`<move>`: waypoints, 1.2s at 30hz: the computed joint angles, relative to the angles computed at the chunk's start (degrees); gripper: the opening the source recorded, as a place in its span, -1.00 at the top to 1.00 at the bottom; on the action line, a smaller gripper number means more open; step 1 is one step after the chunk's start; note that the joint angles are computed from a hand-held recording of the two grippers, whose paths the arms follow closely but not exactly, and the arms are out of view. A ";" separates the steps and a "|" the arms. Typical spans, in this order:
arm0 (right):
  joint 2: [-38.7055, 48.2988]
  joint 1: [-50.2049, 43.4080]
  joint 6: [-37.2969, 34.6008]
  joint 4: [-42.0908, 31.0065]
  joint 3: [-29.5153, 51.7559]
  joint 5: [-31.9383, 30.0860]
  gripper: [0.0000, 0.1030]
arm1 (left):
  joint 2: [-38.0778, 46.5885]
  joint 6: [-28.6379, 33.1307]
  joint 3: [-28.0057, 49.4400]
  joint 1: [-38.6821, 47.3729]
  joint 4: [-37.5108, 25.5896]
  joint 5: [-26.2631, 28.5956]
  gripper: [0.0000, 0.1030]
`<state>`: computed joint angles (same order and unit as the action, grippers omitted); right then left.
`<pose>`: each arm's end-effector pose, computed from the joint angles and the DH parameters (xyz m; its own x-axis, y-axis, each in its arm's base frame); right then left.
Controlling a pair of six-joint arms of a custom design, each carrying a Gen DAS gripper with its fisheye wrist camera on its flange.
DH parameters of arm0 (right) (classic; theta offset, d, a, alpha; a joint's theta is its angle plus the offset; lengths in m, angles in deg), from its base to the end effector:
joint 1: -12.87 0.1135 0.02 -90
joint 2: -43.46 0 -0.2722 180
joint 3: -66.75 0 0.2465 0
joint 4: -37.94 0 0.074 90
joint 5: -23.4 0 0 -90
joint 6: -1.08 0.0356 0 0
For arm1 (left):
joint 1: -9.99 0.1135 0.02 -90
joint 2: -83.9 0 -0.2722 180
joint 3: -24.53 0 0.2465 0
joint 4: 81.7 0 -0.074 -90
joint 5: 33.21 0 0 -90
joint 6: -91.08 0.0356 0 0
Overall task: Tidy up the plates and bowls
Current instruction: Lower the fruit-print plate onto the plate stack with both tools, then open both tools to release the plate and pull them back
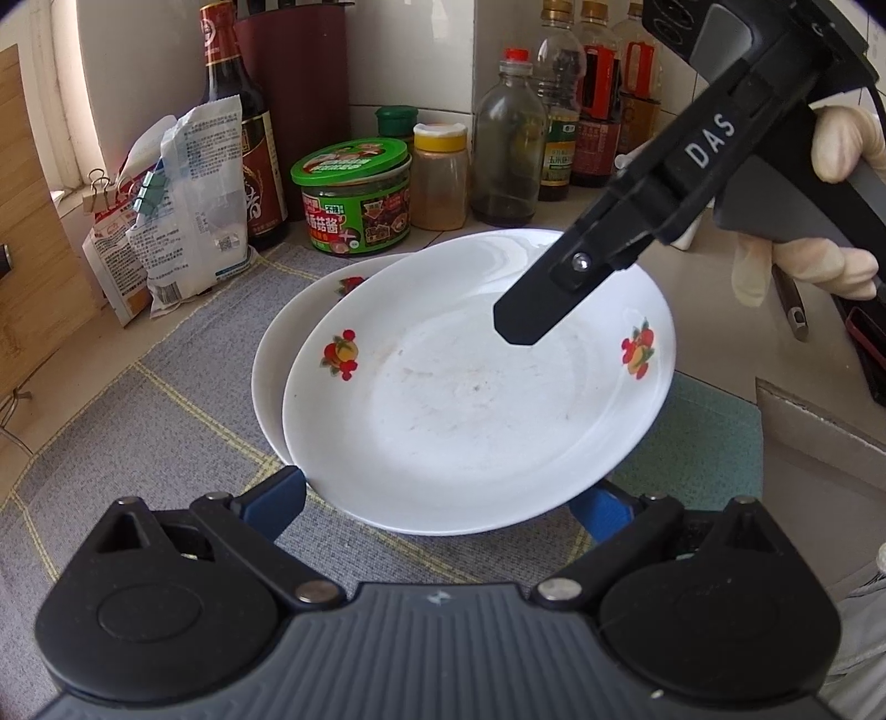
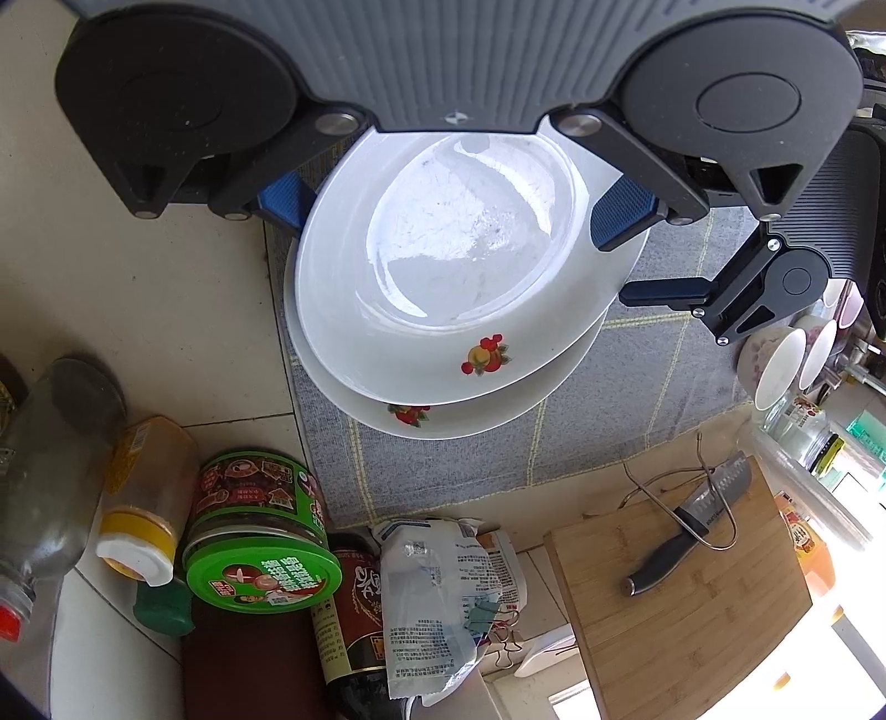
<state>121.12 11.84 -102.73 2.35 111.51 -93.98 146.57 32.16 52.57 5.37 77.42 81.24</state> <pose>0.2078 0.0126 0.1473 -0.8669 -0.1964 -0.4582 -0.3703 0.8691 0.3280 0.1564 -0.0274 0.1275 -0.5452 0.5155 -0.6611 0.6870 0.7267 0.0002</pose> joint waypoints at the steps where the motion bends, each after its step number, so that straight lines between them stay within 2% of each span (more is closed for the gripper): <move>1: -0.15 0.03 0.06 -0.09 -0.07 0.12 -1.00 | -0.17 -0.05 -0.16 0.04 0.12 -0.06 -0.95; 14: -1.19 2.38 1.34 0.33 -1.22 2.98 -1.00 | -0.85 -2.27 -0.79 -0.39 1.21 -0.17 -0.98; 36: -2.24 3.16 0.60 0.25 -2.75 3.97 -1.00 | -0.34 -6.40 -1.53 -2.23 3.74 -1.96 -0.99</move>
<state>118.88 15.00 -102.13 2.60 108.76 -90.01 146.23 25.76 51.04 3.14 81.16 79.28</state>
